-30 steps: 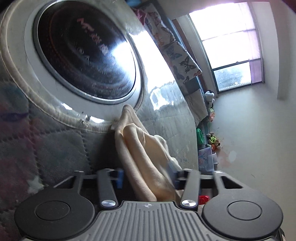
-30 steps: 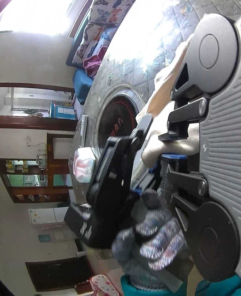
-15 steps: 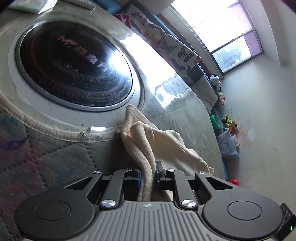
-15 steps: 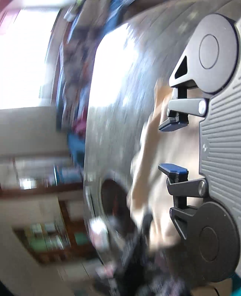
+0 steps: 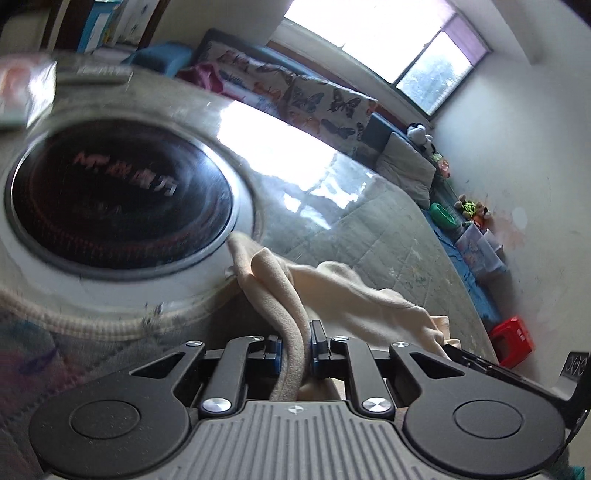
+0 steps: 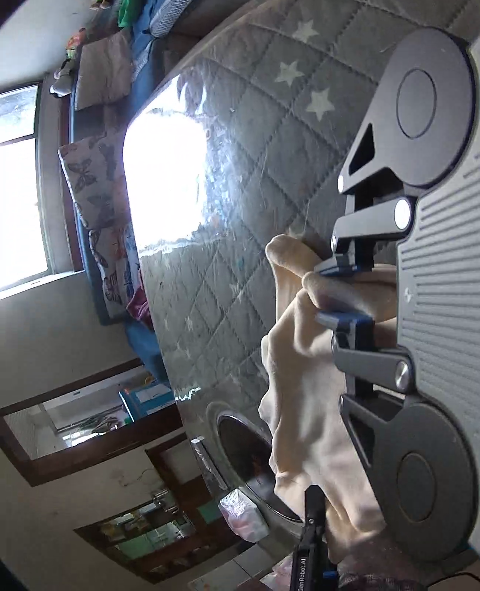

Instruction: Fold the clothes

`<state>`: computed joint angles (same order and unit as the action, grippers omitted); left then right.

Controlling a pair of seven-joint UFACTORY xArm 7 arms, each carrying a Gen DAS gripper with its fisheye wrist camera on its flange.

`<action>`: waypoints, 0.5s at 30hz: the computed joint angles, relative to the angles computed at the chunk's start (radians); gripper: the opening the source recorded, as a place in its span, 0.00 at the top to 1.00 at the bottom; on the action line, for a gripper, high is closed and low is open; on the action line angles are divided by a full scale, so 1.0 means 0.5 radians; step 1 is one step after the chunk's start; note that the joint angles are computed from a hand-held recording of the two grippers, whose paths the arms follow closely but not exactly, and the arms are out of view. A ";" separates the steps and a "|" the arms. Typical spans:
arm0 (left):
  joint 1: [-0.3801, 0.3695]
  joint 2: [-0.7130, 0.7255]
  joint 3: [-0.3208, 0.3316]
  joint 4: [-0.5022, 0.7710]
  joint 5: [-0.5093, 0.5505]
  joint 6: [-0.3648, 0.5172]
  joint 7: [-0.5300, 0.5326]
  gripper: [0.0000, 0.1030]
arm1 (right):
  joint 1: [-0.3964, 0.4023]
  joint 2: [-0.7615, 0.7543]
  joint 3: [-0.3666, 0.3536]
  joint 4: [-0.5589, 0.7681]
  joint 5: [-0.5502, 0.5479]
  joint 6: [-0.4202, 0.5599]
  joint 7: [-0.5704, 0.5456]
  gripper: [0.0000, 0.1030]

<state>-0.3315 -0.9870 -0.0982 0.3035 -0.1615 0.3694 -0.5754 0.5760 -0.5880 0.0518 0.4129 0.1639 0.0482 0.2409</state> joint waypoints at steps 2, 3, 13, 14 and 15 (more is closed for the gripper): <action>-0.021 0.030 -0.002 0.051 0.021 -0.027 0.041 0.86 | -0.010 -0.052 0.018 -0.026 0.005 -0.029 0.028 0.92; -0.033 0.054 -0.005 0.080 0.031 -0.046 0.064 0.86 | -0.023 -0.111 0.017 -0.046 0.000 -0.045 0.035 0.92; -0.245 0.592 -0.057 0.477 0.045 -0.389 0.251 0.87 | -0.410 -0.518 0.162 -0.124 -0.180 0.069 0.144 0.93; -0.275 0.659 -0.054 0.523 0.040 -0.423 0.269 0.87 | -0.458 -0.559 0.161 -0.124 -0.202 0.104 0.143 0.93; -0.310 0.734 -0.045 0.572 0.028 -0.458 0.287 0.87 | -0.510 -0.595 0.158 -0.118 -0.226 0.147 0.137 0.93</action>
<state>-0.4865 -0.6200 -0.1205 0.5898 -0.1476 0.1407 -0.4318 0.3209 -0.8857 0.1306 0.3541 0.0507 0.1216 0.3092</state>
